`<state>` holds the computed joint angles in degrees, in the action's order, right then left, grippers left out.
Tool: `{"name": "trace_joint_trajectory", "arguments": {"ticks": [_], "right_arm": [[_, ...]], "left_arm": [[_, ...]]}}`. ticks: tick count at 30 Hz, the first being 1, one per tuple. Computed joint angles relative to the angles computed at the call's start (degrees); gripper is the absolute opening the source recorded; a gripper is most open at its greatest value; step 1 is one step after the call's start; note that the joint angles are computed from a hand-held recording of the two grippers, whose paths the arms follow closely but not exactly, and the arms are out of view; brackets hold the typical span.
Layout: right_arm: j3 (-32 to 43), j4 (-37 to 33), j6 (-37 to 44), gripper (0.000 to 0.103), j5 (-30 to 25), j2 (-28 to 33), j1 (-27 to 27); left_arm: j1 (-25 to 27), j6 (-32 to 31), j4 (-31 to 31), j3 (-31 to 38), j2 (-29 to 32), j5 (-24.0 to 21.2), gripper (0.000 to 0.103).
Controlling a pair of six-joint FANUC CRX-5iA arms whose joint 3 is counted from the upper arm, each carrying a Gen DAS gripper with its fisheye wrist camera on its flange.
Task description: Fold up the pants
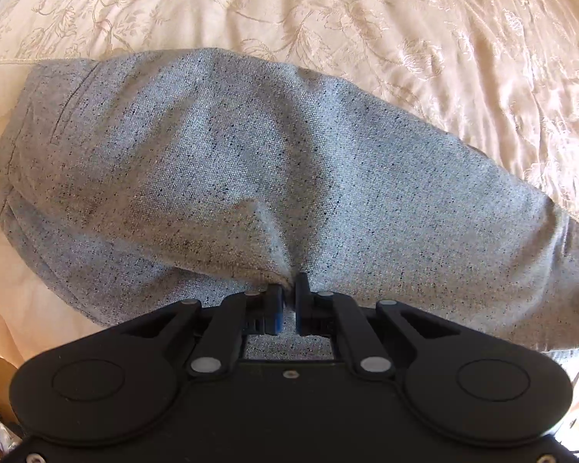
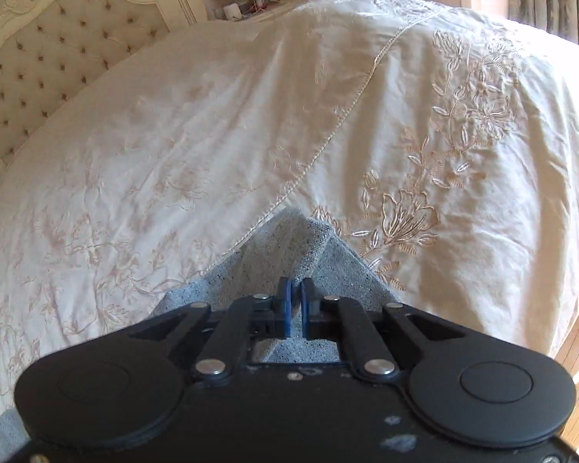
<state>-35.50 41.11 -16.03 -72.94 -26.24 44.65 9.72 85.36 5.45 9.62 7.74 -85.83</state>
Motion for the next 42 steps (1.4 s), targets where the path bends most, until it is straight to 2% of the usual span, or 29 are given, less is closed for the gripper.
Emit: {"name": "trace_joint_trajectory", "arguments": {"ticks": [2,4,7,14,17,19,20,22,25,29,30,32,33,36,38,42], "right_arm": [[0.6,-1.9,-1.3,0.007,-4.7,-0.5,2.1],[0.4,-5.1,-0.4,0.007,-6.2,0.0,2.2],[-0.6,-11.3,3.7,0.007,-6.2,0.2,0.9],[-0.9,-8.2,5.5,0.007,-6.9,-1.6,2.9],[-0.7,-10.7,8.2,0.007,-5.2,-1.2,0.4],[0.6,-14.7,11.8,0.008,-4.3,-0.3,-2.1],[0.9,-15.3,12.9,0.012,-4.1,0.2,-2.9],[1.1,-14.8,13.8,0.014,-4.6,0.6,-2.9],[1.9,-13.5,14.6,0.018,-6.4,1.0,-1.6],[1.3,-7.5,13.0,0.020,-8.2,0.6,3.3],[1.5,-5.9,13.6,0.021,-7.9,0.6,4.8],[2.1,-4.3,15.8,0.021,-5.7,0.9,6.7],[2.7,-4.0,17.1,0.021,-4.5,1.3,7.5],[5.3,-4.4,21.1,0.021,0.2,3.4,10.2],[7.3,-4.7,22.7,0.022,3.0,5.5,12.2],[13.2,-7.8,25.9,0.024,9.6,12.1,16.1]], "left_arm": [[1.2,-1.2,1.1,-0.9,-0.2,-0.8,0.008],[1.6,-2.1,0.8,-2.2,-0.2,-1.2,0.008],[1.4,-3.3,0.2,-4.1,-0.3,-0.4,0.008],[1.1,-1.8,-0.5,-6.6,-4.7,1.5,0.008],[0.1,-0.2,-1.4,-8.6,-5.6,2.9,0.011],[-1.1,-0.4,-3.0,-8.4,-5.7,2.0,0.016],[-1.2,-1.0,-3.5,-8.4,-6.0,1.8,0.018],[-0.9,-1.8,-2.9,-9.3,-8.0,2.3,0.019],[-0.1,-2.2,-3.0,-8.7,-9.9,-0.1,0.021],[3.2,-2.4,-5.0,-7.9,-12.2,-1.1,0.022],[3.9,-2.6,-5.9,-7.4,-12.5,-1.1,0.024],[5.5,-3.0,-8.2,-5.6,-11.8,-0.1,0.042],[6.7,-3.6,-9.1,-4.8,-11.1,0.9,0.045],[9.5,-5.5,-10.5,-2.7,-9.1,2.8,0.048],[11.4,-7.1,-10.6,-1.1,-7.1,4.3,0.056],[15.1,-11.5,-9.6,0.2,-3.7,8.2,0.057]]}}
